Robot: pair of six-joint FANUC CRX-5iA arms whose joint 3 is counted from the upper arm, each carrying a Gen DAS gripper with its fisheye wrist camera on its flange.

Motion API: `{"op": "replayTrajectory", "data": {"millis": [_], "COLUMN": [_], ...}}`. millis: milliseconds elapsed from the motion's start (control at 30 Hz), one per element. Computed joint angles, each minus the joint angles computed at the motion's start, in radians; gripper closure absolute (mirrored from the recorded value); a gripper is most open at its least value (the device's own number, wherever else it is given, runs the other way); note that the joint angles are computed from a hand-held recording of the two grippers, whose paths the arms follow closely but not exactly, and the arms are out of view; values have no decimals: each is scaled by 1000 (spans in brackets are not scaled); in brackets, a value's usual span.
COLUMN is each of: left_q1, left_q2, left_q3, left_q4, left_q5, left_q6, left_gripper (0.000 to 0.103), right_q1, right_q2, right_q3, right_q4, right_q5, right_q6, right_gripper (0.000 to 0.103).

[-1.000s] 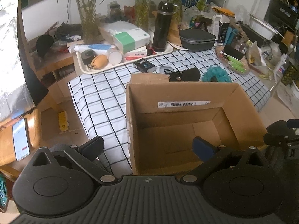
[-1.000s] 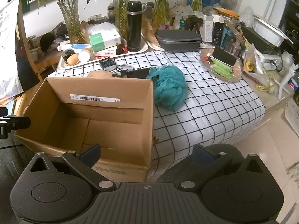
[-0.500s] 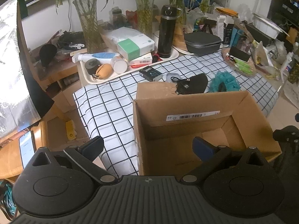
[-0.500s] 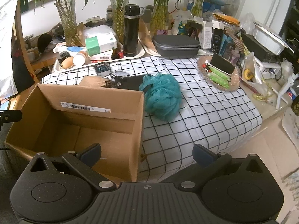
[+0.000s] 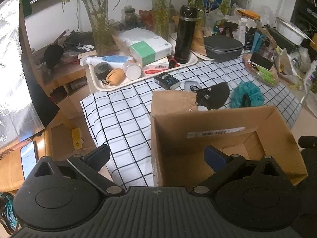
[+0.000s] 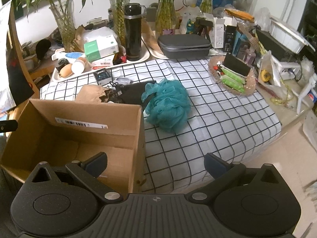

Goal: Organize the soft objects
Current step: 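Move right tool toward the teal mesh loofah while left tool approaches the burlap pouch, then close right tool on the teal mesh loofah and lift it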

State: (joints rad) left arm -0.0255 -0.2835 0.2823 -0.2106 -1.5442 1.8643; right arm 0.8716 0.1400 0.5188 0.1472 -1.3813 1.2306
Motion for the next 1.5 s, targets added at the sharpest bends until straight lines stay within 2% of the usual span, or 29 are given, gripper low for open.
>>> {"op": "replayTrajectory", "data": {"millis": [267,433,633,900,1167,1500], "left_q1": [38,72,115,248,287,336], "left_q2": [12,1,-9,-35,-37,-25], "left_q3": [-5,-30,-60,-157,-205,-239], "left_q4": [14,36,76,295,371,485], "left_q5": [35,92,154,241,303,374], "left_q6": [-48,-75,-118,-262,-310,-350], "left_gripper": [0,0,0,0,0,0], "right_q1": [-53,-93,-121,-170,-225,-272], "right_q2": [38,59,95,148,266,489], "right_q3": [59,97,134,173,264,496], "right_q4": [-68,-143,-166,-211,-288,-386], "right_q5": [6,16,30,95,132,41], "right_q6": [42,86,100,141,137,94], "right_gripper": [0,0,0,0,0,0]}}
